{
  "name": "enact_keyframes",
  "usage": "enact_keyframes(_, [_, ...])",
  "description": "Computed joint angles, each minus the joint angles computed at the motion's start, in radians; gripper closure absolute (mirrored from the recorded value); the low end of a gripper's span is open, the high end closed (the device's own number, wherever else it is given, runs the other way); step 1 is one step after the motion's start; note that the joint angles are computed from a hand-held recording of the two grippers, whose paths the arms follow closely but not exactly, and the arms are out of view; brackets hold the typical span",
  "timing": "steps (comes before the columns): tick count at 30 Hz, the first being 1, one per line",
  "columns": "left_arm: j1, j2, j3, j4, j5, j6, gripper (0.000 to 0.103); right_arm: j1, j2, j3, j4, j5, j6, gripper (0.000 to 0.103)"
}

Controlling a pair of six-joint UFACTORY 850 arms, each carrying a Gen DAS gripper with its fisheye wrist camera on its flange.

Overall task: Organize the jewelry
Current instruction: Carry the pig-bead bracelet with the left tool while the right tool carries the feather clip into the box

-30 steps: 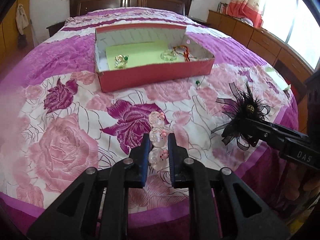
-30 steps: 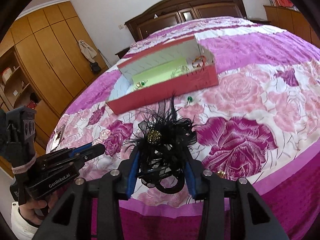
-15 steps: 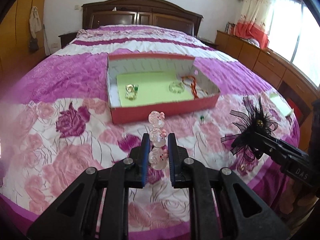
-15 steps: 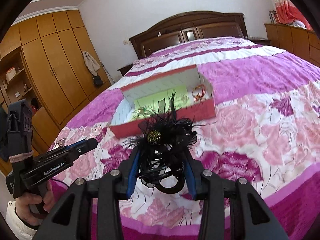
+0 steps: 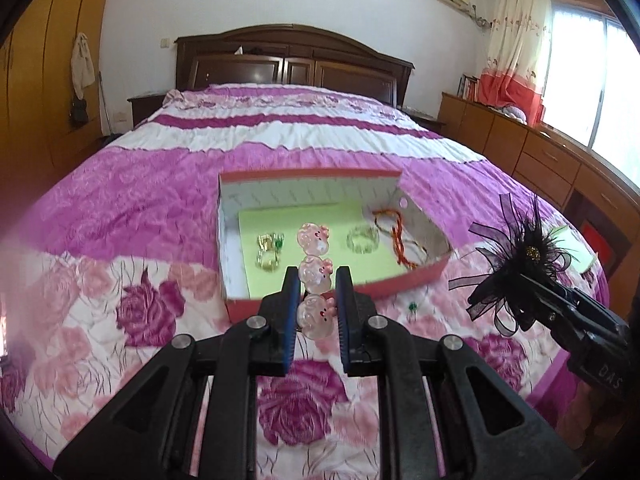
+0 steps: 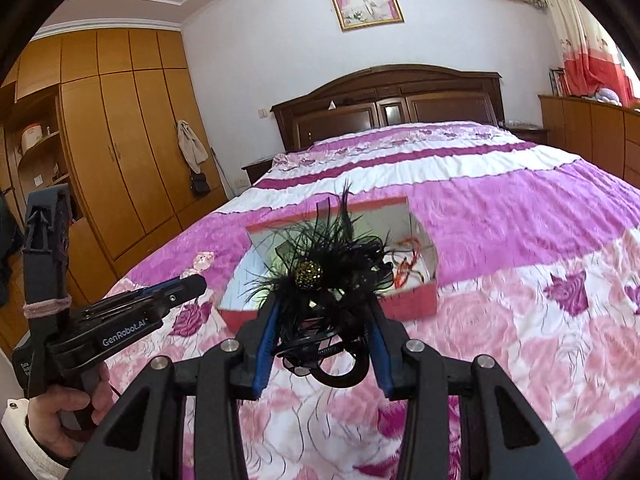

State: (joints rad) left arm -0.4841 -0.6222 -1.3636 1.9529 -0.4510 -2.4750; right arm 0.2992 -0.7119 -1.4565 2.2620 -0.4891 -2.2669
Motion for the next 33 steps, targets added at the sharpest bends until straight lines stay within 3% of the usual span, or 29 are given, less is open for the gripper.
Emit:
enact_keyframes(21, [0.026, -0.147, -0.186, 0.007, -0.147, 0.051, 0.094, 0.010, -0.153, -0.235, 0.209, 0.011, -0.226, 0.060])
enact_keyframes(33, [0.053, -0.241, -0.296, -0.060, -0.109, 0.120, 0.093, 0.006, -0.301, -0.438, 0.124, 0.132, -0.101, 0.060])
